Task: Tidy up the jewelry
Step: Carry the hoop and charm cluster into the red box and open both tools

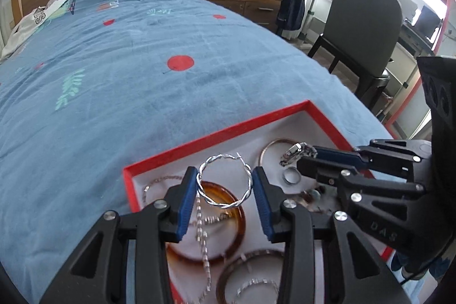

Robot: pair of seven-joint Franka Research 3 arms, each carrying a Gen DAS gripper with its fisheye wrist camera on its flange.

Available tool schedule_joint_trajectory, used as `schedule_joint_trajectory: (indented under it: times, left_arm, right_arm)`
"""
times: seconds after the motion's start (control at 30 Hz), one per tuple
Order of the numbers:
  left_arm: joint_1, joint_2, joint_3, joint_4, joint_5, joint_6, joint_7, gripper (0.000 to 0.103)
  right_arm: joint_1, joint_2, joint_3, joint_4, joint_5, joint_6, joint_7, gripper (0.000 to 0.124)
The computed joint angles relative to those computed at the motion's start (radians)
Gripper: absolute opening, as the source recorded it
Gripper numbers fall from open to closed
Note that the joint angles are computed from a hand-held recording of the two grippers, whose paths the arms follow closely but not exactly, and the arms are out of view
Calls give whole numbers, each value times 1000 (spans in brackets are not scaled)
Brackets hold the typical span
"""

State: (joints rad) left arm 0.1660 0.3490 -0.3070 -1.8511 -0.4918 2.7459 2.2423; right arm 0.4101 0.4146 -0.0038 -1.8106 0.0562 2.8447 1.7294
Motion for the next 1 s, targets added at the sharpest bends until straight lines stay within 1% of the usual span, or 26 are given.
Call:
schedule_joint_trajectory:
  times: [0.17,0.37,0.57,0.63,0.7,0.77,0.83,0.87,1.0]
  left_arm:
    - [-5,35,12,39,26,-27,-38,37]
    - [-22,75,50,96,105,-86,-166,38]
    - [-34,61,52,48,201,-9,-191,38]
    - [-12,59,30,46,186,-7,-183,38]
    - [13,57,8,48,155,-23,-164,38]
    - [20,50,2,46,137,-31,-155,38]
    - [24,41,1,41,120,-37,-152,38]
    - [28,36,-3,39,106,-44,-142,39]
    - [33,-6,-6,10,57,-56,-90,40]
  right_arm:
    - [-15,27,11,27,21,-28,-20,14]
    - [8,34,-16,40,-15,-56,5,15]
    - [4,36,-13,47,-27,-70,10,16]
    - [12,32,-23,43,-39,-67,27,17]
    - [12,30,-23,40,-46,-65,32,18]
    - [11,22,-22,30,-48,-53,35,19]
    - [14,12,-25,18,-54,-38,41,24]
    - [19,4,-31,11,-62,-33,50,29]
    - [23,-43,-33,-38,-77,-3,65,33]
